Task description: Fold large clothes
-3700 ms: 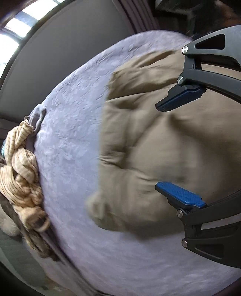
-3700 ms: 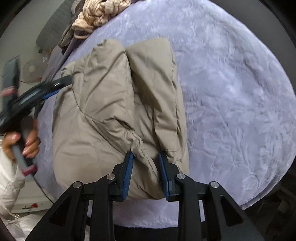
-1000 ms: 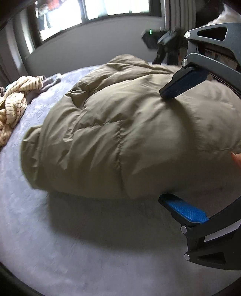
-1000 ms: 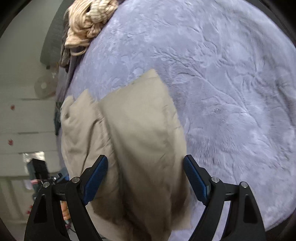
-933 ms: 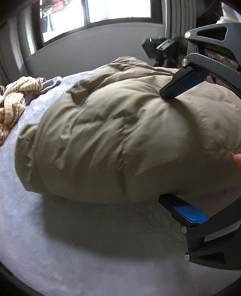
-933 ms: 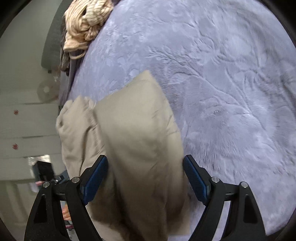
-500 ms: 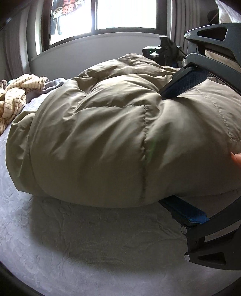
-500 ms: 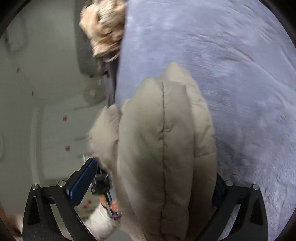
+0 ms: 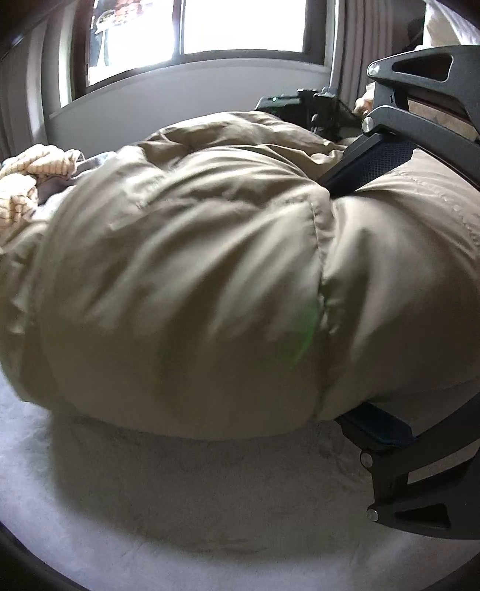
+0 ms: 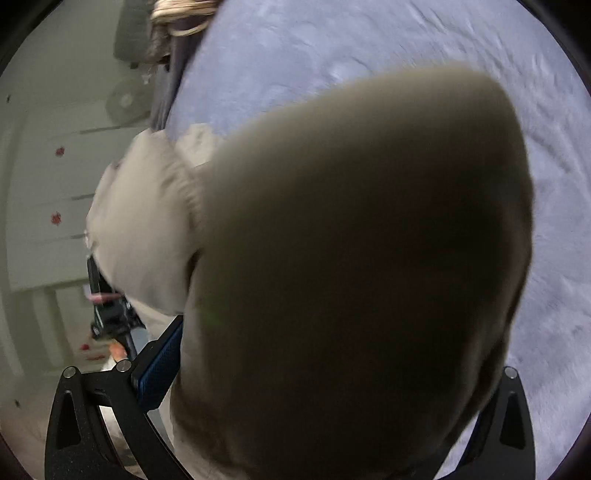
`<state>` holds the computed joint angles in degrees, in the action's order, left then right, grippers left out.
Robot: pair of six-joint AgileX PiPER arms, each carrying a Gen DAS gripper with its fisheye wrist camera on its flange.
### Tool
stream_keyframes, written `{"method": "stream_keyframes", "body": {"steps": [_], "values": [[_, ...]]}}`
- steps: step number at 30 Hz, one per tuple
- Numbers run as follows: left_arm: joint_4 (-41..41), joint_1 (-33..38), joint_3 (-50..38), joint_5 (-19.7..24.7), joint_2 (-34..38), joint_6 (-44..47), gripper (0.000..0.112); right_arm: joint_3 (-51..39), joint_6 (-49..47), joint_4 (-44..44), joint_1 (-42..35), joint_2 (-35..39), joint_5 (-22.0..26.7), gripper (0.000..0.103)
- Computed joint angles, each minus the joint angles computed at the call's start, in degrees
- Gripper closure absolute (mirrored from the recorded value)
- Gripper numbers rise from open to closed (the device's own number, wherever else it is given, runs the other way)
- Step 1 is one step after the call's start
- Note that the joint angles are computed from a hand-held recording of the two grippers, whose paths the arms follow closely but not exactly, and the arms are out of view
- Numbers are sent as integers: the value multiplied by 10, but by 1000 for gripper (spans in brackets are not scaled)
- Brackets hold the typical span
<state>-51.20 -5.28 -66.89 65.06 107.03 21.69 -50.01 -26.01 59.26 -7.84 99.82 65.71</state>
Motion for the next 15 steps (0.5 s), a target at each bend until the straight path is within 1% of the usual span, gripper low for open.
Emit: {"method": "stream_keyframes", "body": {"steps": [2,5,7,9,11,13,14,15], "values": [[-3,-11,-6,-8,6,-5,9,-2,4,2,5,0,-5,0],[10,-29,-3,-30,-8,-11,9,-4,26,-3,15,-8,-16,0],[9,-34,0,-36,-16,-4,9,-4,49,2,29,-17,-29,1],[10,-34,-3,-33,-22,11,16,5,57,14,34,-28,-37,4],[6,-27,-11,-21,-23,23,21,9,70,19,39,-41,-44,14],[-3,-20,-19,-7,-22,40,26,17,86,33,50,-63,-58,30],[-8,-14,-20,2,-22,51,28,19,95,39,56,-73,-63,33],[-12,-4,-27,15,-21,60,31,19,112,42,67,-86,-73,39]]}}
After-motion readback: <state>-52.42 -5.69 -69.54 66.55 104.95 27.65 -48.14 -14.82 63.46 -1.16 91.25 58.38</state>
